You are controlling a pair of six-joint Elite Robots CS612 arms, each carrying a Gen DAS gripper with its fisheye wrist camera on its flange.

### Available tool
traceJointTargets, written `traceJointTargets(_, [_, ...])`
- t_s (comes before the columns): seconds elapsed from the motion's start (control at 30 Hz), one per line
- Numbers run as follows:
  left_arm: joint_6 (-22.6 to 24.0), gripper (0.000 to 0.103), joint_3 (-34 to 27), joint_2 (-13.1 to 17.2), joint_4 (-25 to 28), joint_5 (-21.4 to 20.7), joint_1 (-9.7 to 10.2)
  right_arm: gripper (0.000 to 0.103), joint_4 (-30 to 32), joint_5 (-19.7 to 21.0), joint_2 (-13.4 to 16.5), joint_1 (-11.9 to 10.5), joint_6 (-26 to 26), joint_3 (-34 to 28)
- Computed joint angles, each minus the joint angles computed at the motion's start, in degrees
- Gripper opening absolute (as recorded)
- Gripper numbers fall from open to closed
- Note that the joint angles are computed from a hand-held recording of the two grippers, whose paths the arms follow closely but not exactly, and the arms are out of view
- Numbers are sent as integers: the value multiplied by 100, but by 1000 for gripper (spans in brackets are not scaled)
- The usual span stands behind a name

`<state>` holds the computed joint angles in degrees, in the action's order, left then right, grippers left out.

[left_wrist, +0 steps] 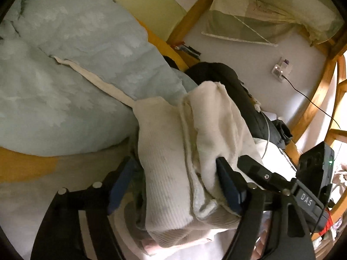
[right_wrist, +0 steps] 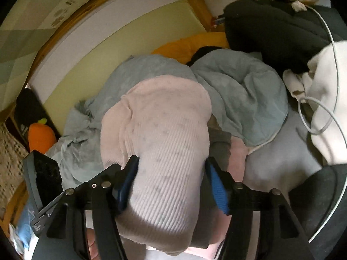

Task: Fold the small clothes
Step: 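Carry the bundle with both grippers onto the grey and pink stack, then open both grippers and withdraw from the stack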

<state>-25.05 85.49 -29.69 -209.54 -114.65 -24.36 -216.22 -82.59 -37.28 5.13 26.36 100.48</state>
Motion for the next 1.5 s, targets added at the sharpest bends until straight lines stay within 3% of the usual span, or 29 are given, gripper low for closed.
traceJointTargets(0.17, [279, 83, 219, -179, -160, 787, -122, 86, -120, -350, -2, 53, -123, 39])
traceJointTargets(0.3, [360, 95, 465, -310, -434, 1350, -181, 88, -373, -675, -73, 105, -198, 179])
traceJointTargets(0.37, [427, 96, 681, -424, -575, 2112, -285, 89, -528, -935, -130, 149, -175, 265])
traceJointTargets(0.5, [655, 96, 1096, -571, -1316, 2755, -366, 95, -774, -1916, -252, 336, -338, 401])
traceJointTargets(0.57, [910, 100, 1337, -676, -1715, 3056, -433, 96, -934, -2163, -299, 409, -469, 468])
traceJointTargets(0.63, [1141, 102, 1537, -769, -2057, 3170, -472, 103, -1103, -2427, -347, 513, -679, 534])
traceJointTargets(0.7, [1364, 102, 1757, -871, -2364, 3323, -521, 103, -1328, -2618, -390, 640, -883, 615])
traceJointTargets(0.83, [1802, 102, 2181, -1001, -2997, 3554, -599, 103, -1623, -2749, -438, 829, -780, 800])
traceJointTargets(1.0, [1805, 102, 2684, -1153, -3265, 3617, -567, 103, -1722, -2913, -395, 1113, -848, 875])
traceJointTargets(1.13, [1844, 102, 2922, -1104, -3618, 3919, -563, 103, -1602, -3343, -315, 1376, -1001, 796])
traceJointTargets(1.3, [1802, 102, 3299, -1091, -3498, 4132, -497, 103, -1926, -3962, 29, 1707, -932, 599])
traceJointTargets(1.4, [1867, 102, 3484, -949, -3706, 4309, -460, 103, -1727, -4071, 137, 1873, -1101, 539])
traceJointTargets(1.5, [1877, 102, 3593, -763, -3895, 4458, -426, 103, -1595, -4050, 217, 1984, -897, 528])
